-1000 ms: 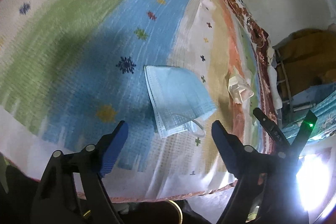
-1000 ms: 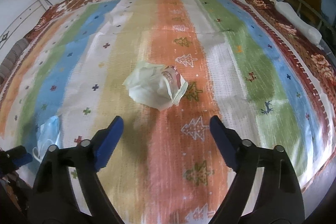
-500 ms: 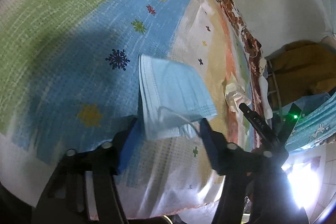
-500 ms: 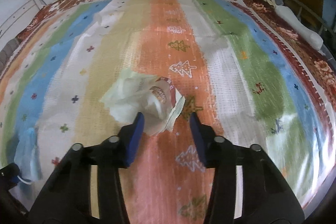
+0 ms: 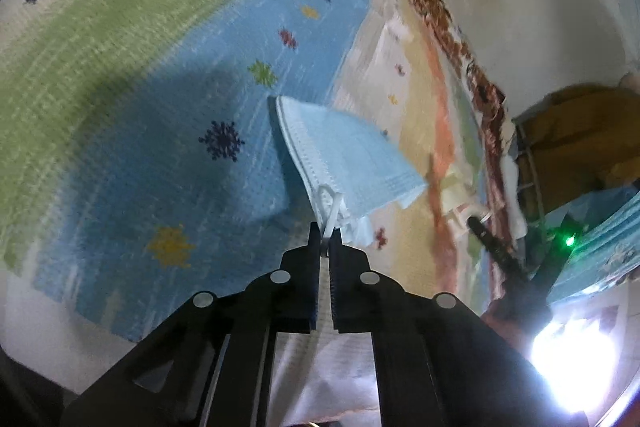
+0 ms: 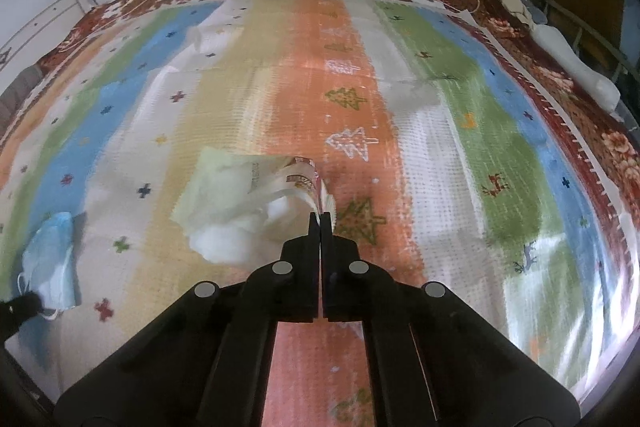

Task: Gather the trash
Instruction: 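Lift the blue mask and wrapper and carry them over the bin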

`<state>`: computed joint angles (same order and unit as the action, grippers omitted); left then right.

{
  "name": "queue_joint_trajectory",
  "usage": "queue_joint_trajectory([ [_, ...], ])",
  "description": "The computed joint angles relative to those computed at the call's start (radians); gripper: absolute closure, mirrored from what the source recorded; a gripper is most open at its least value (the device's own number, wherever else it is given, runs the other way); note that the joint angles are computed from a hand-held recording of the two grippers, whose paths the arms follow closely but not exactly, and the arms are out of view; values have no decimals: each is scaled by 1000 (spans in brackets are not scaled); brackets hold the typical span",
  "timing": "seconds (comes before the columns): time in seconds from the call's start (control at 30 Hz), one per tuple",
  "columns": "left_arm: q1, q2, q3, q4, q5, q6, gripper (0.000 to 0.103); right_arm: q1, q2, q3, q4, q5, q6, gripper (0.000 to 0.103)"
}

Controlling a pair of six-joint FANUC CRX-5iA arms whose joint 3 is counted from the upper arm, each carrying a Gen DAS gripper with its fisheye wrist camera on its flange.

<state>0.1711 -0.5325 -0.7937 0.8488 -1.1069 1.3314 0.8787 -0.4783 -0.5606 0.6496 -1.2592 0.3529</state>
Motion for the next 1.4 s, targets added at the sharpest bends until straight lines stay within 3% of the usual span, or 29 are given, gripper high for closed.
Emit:
queue_joint_trajectory([
  [0.23,48,-32,59,-44,-77,34,101,101,-25,57,-35,-108,-38,103],
  [0.37,51,-46,127,-104,-139,17,101,206,-42,81,-17,-195,-64,103],
  [0.57,92,-42,159,-47,-280,17,102,364,-72,111,-1,-291,-127,103],
  [0.8,123,-100,238,-107,-361,-43,102,536,-91,144,25,-386,-201,103],
  [1.1,252,-198,277,-97,-517,-197,101,747,-86,195,6,-532,-333,103],
  [1.23,378,-258,272,-58,-647,-299,101,874,-89,214,28,-605,-411,103],
  [1.4,678,-332,242,27,-913,-470,101,1019,-81,240,20,-695,-526,103],
])
